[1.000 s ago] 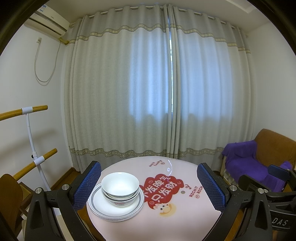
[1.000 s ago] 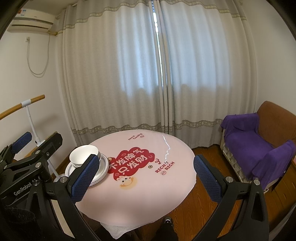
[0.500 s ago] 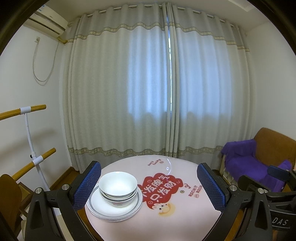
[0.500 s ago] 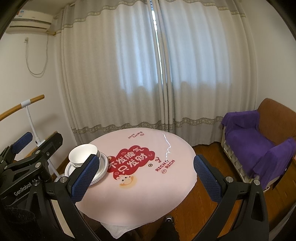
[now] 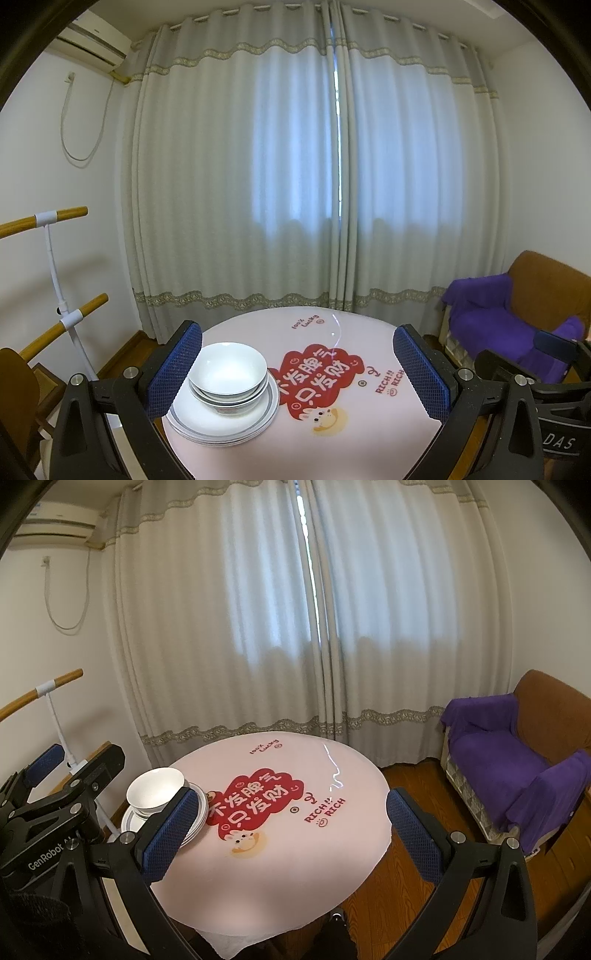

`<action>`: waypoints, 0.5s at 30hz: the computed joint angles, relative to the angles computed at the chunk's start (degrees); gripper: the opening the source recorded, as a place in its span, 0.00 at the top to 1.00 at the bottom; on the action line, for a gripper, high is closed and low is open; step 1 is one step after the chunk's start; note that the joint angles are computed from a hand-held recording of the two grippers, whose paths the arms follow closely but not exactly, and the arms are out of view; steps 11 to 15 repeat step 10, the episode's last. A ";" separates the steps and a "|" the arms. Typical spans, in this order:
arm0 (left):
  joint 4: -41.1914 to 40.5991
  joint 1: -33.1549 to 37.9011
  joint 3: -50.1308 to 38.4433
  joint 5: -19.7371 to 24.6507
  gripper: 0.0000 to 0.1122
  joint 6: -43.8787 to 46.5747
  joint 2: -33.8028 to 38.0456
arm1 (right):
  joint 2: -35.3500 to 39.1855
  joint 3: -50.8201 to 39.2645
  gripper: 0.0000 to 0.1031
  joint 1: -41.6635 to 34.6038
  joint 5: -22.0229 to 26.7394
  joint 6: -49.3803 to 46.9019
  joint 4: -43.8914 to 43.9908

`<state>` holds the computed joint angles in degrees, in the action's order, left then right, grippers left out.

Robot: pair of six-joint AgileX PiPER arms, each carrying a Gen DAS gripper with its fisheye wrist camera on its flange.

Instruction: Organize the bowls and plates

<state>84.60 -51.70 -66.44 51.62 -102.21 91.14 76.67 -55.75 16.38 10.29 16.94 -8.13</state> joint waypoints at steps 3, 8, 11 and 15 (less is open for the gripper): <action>0.28 0.63 -0.86 -0.56 0.09 -0.14 1.19 | 0.49 -0.32 0.00 -0.03 0.26 -1.31 1.74; -1.30 2.56 -4.15 -2.06 0.09 1.72 4.23 | 1.69 -0.82 0.00 -0.26 0.48 -2.68 3.63; -2.27 3.64 -5.95 -3.01 0.09 2.94 5.80 | 3.03 -1.67 0.00 -0.27 0.99 -2.61 3.87; -2.27 3.64 -5.95 -3.01 0.09 2.94 5.80 | 3.03 -1.67 0.00 -0.27 0.99 -2.61 3.87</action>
